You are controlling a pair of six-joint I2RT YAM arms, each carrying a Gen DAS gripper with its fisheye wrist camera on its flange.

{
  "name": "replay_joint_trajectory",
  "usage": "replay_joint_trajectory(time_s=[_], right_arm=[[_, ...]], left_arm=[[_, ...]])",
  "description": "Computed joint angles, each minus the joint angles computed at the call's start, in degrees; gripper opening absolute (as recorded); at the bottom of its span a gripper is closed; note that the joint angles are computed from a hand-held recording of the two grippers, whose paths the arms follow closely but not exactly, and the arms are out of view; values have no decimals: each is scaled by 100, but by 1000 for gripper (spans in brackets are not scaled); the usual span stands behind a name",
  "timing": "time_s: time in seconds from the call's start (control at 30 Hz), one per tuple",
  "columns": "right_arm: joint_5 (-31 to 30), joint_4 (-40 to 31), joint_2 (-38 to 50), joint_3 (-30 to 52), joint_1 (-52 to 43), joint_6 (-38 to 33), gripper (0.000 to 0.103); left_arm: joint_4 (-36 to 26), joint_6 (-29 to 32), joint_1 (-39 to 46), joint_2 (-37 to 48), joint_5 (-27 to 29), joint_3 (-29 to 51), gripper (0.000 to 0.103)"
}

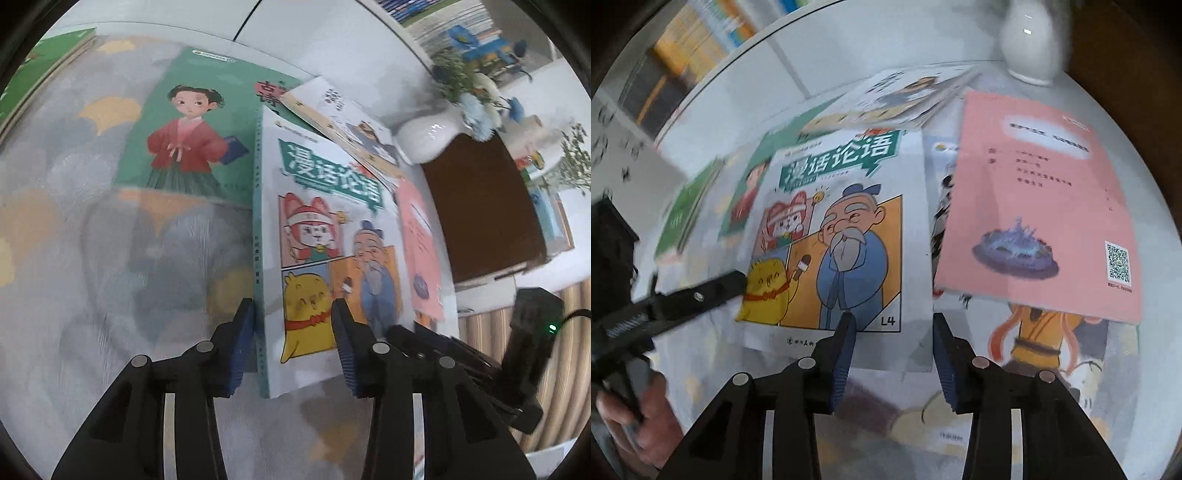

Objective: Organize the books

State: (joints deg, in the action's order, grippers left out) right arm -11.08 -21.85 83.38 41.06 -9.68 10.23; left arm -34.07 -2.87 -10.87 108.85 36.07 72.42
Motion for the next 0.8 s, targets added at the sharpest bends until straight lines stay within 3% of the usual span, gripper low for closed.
replay_joint_trajectory(time_s=[0.23,0.37,0.47,0.6,0.73,0.8], right_arm=[[-681,-1085,-1511,-982,174,-600,42],[-642,-1667,-2532,-1694,541,-792,42],[-191,-2097,-3103,-1789,845,-829,42],[103,-1971,-3483,-1942,840,-614,36],[-194,-1504,-3195,-2069,863,-233,34],[-102,-1492,-3319,-2132,1007,-57,35]], left_arm=[[-580,776,538,-1433,264,-1754,38],[-724,1282,1072,-2112,284,-2888,38],[-851,1284,1347,-2493,291,-3200,38],[-713,1136,1407,-2839,270,-3588,38],[-583,925,1261,-2849,428,-3592,38],[-959,1359,1862,-2631,1459,-3531,38]])
